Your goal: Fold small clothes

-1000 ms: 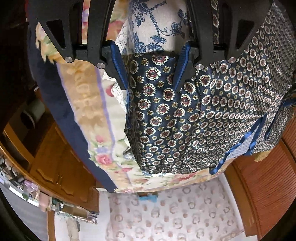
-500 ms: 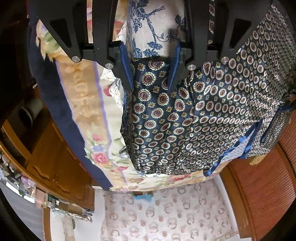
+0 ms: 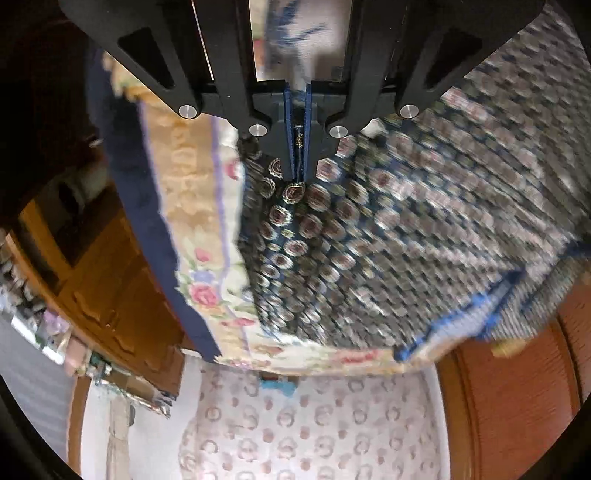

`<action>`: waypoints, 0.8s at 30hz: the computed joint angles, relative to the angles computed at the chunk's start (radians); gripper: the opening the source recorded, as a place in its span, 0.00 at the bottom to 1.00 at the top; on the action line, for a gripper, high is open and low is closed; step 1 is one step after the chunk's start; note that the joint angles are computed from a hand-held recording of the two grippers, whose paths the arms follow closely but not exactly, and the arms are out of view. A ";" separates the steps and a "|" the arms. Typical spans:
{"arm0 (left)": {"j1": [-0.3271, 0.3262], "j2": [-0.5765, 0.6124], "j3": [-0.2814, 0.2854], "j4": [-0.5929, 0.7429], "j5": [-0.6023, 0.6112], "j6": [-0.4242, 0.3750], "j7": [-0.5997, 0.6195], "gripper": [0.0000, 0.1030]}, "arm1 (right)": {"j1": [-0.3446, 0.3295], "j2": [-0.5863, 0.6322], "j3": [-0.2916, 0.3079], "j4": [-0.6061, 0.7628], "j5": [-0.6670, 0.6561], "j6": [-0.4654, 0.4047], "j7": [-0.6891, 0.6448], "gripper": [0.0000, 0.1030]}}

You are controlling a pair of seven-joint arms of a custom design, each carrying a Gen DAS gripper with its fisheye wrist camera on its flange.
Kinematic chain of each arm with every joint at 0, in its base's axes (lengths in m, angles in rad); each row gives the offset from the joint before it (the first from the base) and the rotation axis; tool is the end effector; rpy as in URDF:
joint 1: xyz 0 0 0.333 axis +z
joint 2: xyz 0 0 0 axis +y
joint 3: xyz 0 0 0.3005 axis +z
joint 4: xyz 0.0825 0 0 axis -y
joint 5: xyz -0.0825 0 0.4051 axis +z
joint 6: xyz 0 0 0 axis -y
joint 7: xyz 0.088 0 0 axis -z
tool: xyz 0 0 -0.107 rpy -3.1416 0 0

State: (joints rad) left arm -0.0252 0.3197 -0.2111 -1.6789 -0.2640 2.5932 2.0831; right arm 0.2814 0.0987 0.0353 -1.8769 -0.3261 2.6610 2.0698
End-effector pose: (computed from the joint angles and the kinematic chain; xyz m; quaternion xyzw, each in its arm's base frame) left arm 0.6924 -0.1451 0.4635 -0.4697 0.8235 -0.2780 0.1548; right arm 0.6168 0.2110 0.5117 -0.6790 0.6442 -0.2315 0.2651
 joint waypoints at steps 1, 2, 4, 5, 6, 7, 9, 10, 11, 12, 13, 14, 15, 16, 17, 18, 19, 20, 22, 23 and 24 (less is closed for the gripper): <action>-0.001 -0.003 0.002 -0.004 0.003 0.004 -0.004 0.97 | 0.002 0.001 0.002 0.003 -0.001 0.014 0.000 0.02; -0.003 -0.009 0.004 -0.014 0.007 0.016 -0.009 0.97 | 0.006 0.005 0.004 0.011 -0.007 0.023 0.004 0.02; -0.003 -0.025 0.003 -0.039 0.005 0.052 -0.008 0.97 | 0.011 0.016 0.013 0.030 0.017 0.043 -0.022 0.02; -0.001 -0.038 0.001 -0.059 -0.002 0.085 -0.004 0.97 | 0.016 0.025 0.018 0.044 0.031 0.052 -0.038 0.02; 0.003 -0.047 -0.004 -0.072 -0.014 0.106 0.003 0.97 | 0.022 0.032 0.020 0.054 0.034 0.057 -0.043 0.02; 0.013 -0.060 -0.016 -0.091 -0.048 0.133 0.023 0.97 | 0.027 0.041 0.023 0.067 0.045 0.062 -0.056 0.02; 0.024 -0.077 -0.028 -0.112 -0.097 0.162 0.051 0.97 | 0.039 0.065 0.034 0.094 0.076 0.069 -0.093 0.02; 0.027 -0.087 -0.032 -0.125 -0.119 0.181 0.061 0.97 | 0.047 0.078 0.036 0.109 0.082 0.066 -0.106 0.02; 0.026 -0.095 -0.033 -0.138 -0.133 0.203 0.068 0.97 | 0.055 0.092 0.039 0.124 0.090 0.060 -0.121 0.02; 0.025 -0.104 -0.034 -0.148 -0.144 0.217 0.074 0.97 | 0.062 0.107 0.042 0.141 0.103 0.052 -0.137 0.02; 0.026 -0.115 -0.038 -0.162 -0.167 0.238 0.086 0.97 | 0.068 0.123 0.045 0.158 0.116 0.043 -0.152 0.02; 0.030 -0.125 -0.043 -0.171 -0.191 0.244 0.103 0.97 | 0.075 0.138 0.044 0.172 0.123 0.033 -0.161 0.02; 0.031 -0.129 -0.047 -0.171 -0.214 0.245 0.117 0.97 | 0.083 0.150 0.042 0.186 0.126 0.024 -0.164 0.02; 0.034 -0.139 -0.052 -0.178 -0.246 0.247 0.137 0.97 | 0.089 0.159 0.040 0.194 0.131 0.017 -0.166 0.02; 0.034 -0.146 -0.054 -0.184 -0.271 0.247 0.154 0.97 | 0.093 0.168 0.037 0.201 0.136 0.009 -0.168 0.02; 0.038 -0.153 -0.058 -0.187 -0.308 0.240 0.184 0.97 | 0.096 0.178 0.037 0.211 0.144 -0.003 -0.171 0.02; 0.045 -0.157 -0.066 -0.185 -0.358 0.222 0.229 0.97 | 0.101 0.179 0.033 0.210 0.145 -0.007 -0.169 0.02; 0.047 -0.164 -0.069 -0.187 -0.405 0.211 0.272 0.97 | 0.104 0.184 0.030 0.213 0.148 -0.015 -0.165 0.02; 0.024 -0.170 -0.052 -0.196 -0.410 0.225 0.269 0.97 | 0.099 0.181 0.033 0.202 0.172 -0.015 -0.170 0.02; 0.017 -0.174 -0.047 -0.203 -0.413 0.235 0.271 0.97 | 0.096 0.178 0.034 0.194 0.185 -0.006 -0.173 0.02; 0.011 -0.180 -0.043 -0.210 -0.421 0.244 0.275 0.97 | 0.094 0.167 0.035 0.173 0.195 0.009 -0.173 0.02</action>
State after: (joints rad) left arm -0.0143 0.1399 -0.2545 -1.8891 -0.6846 2.8369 2.3580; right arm 0.3755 0.2653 0.0700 -1.7042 -0.1315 2.6698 1.8966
